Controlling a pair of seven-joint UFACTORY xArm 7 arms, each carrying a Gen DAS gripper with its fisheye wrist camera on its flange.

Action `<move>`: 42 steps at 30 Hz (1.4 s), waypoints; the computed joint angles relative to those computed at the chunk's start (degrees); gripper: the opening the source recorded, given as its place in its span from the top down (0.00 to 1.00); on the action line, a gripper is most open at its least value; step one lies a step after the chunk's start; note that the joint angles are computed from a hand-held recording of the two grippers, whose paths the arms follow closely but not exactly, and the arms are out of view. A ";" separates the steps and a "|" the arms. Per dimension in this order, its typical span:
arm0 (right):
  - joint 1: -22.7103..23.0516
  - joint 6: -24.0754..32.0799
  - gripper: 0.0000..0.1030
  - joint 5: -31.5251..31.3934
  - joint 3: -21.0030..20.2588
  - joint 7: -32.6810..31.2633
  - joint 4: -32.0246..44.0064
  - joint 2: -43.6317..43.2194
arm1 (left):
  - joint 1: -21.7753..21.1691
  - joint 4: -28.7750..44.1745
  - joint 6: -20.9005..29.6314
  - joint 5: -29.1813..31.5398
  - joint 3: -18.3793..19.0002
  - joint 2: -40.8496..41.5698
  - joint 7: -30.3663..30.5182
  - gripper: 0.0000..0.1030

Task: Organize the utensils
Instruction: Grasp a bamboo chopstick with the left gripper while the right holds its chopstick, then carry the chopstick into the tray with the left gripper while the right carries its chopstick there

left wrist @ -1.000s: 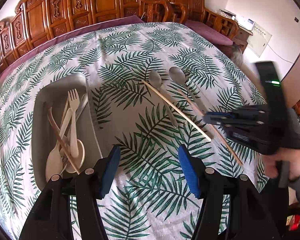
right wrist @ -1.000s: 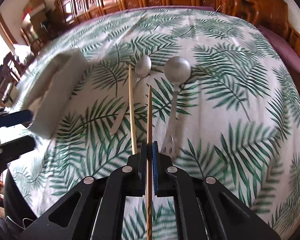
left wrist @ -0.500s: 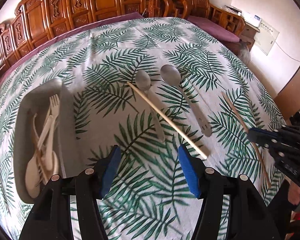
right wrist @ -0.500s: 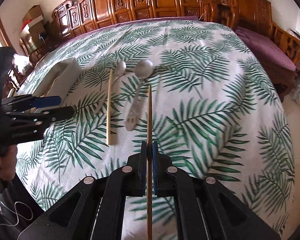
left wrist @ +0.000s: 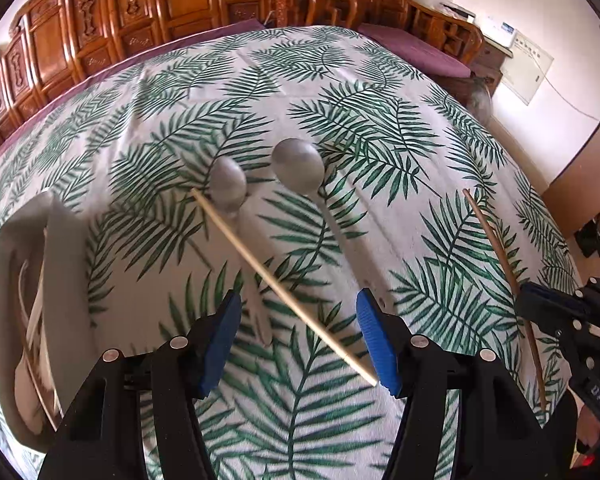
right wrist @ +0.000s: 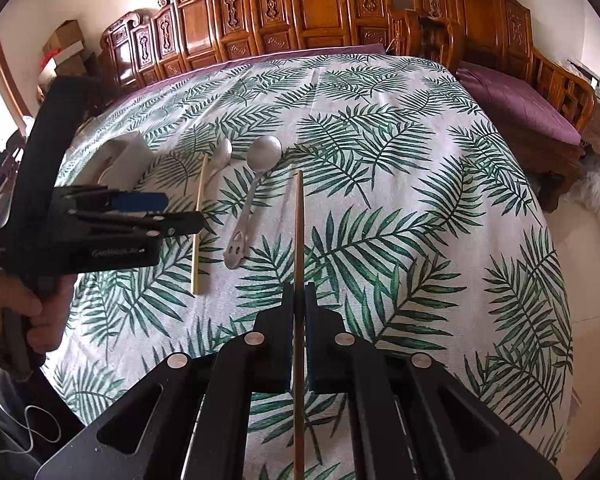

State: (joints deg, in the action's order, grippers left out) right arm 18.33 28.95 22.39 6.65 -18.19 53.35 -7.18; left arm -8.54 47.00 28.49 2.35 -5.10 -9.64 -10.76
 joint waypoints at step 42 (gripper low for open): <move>-0.24 -0.21 0.94 -0.19 -0.08 -0.59 0.01 0.31 | 0.87 4.25 5.66 4.34 0.69 4.20 -10.41 0.96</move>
